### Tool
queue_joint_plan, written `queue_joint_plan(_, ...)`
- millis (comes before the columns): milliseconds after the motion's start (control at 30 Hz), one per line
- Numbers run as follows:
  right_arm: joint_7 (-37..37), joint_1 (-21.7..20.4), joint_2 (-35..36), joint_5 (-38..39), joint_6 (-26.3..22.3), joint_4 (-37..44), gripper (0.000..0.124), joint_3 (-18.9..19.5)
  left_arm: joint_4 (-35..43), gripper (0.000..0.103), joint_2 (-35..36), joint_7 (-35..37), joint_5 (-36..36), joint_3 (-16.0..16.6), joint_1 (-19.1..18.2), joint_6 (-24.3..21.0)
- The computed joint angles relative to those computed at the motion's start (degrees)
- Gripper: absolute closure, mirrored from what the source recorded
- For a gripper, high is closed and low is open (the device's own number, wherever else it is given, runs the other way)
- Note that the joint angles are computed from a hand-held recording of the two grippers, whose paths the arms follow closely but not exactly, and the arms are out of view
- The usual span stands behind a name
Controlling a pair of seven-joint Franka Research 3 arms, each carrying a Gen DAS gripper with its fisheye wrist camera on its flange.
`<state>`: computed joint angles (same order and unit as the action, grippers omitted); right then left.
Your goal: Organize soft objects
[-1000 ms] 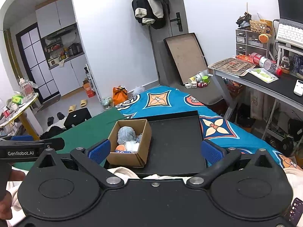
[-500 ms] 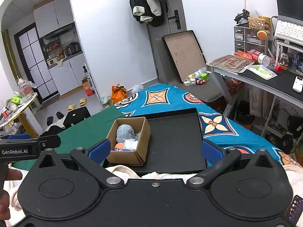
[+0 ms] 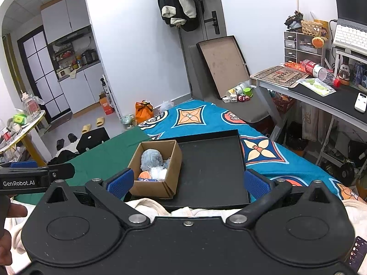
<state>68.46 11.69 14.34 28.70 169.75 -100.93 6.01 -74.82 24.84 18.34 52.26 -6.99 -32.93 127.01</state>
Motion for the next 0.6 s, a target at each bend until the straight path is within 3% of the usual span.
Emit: queue_joint_plan(600,-0.3,0.1,0.1,-0.3,-0.2,-0.2,0.021,-0.1,-0.3,0.001,0.1,0.1,-0.9,-0.1,0.0,-0.3)
